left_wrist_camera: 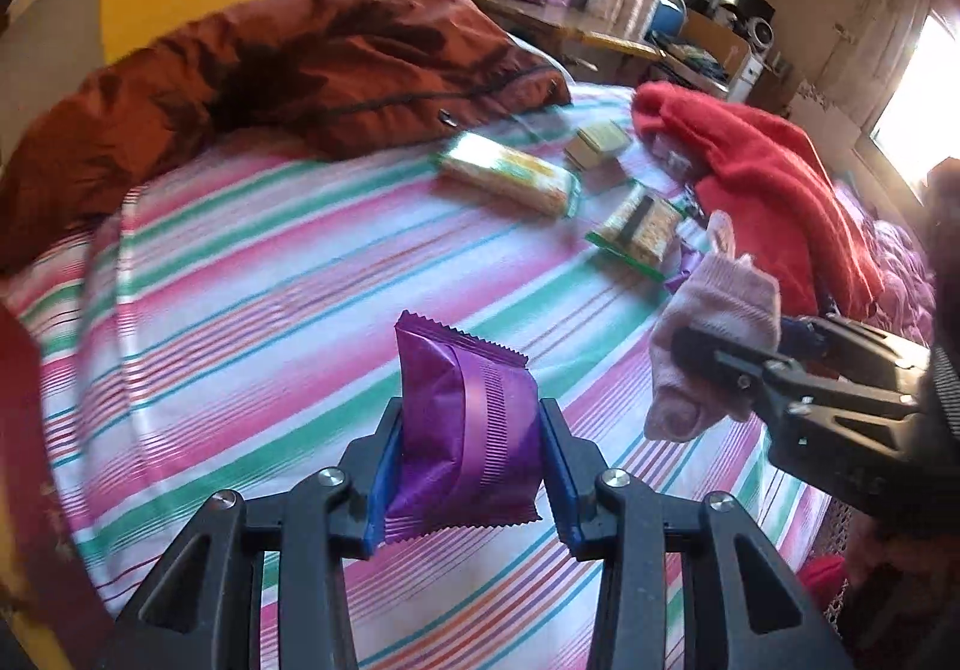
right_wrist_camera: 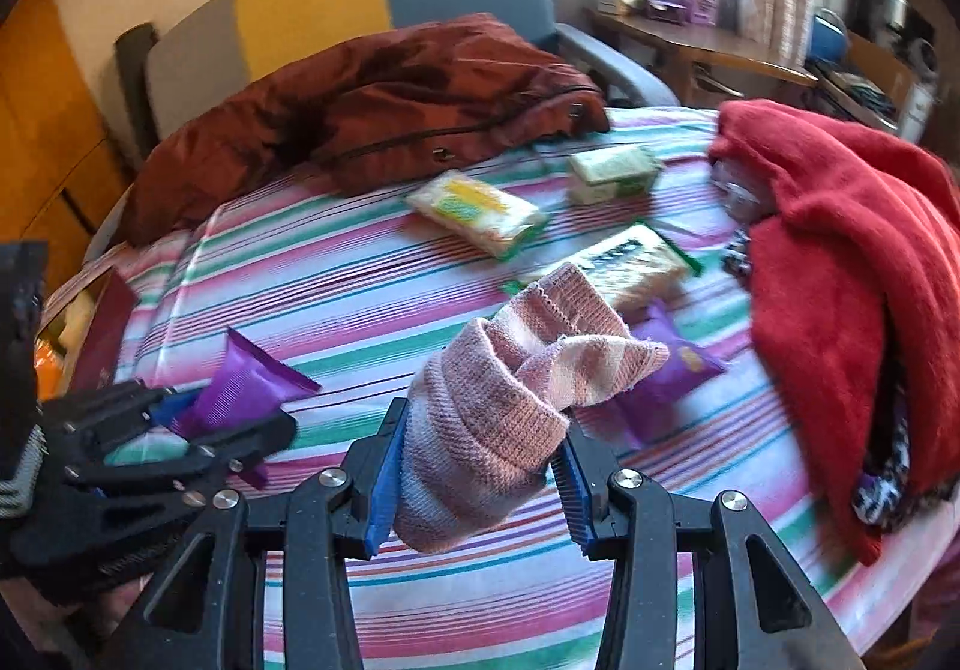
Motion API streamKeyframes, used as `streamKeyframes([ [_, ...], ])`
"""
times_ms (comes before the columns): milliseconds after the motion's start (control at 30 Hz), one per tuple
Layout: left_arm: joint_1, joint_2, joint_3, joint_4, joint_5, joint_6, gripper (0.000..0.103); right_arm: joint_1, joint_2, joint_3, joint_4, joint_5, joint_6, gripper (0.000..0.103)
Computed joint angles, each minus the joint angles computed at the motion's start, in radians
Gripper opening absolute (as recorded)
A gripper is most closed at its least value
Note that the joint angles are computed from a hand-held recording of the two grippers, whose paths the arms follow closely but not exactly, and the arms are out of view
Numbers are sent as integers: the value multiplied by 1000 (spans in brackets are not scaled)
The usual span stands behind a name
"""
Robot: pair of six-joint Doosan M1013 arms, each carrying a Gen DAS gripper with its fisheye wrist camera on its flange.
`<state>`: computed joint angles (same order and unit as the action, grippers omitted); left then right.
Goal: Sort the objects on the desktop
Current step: 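Carry the purple packet and pink sock into the gold tray and release both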
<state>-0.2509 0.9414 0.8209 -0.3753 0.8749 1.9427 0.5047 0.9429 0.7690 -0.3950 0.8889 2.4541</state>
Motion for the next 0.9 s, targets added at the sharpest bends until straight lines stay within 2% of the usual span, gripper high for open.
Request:
streamKeyframes([
  [433, 64, -158, 229, 88, -237, -96, 42, 19, 26, -43, 54, -20, -157, 45],
  [667, 102, -211, 310, 121, -302, -156, 42, 28, 25, -44, 92, -67, -199, 45],
  [900, 139, -255, 380, 110, -357, -177, 42, 50, 53, -112, 144, -53, -255, 45],
])
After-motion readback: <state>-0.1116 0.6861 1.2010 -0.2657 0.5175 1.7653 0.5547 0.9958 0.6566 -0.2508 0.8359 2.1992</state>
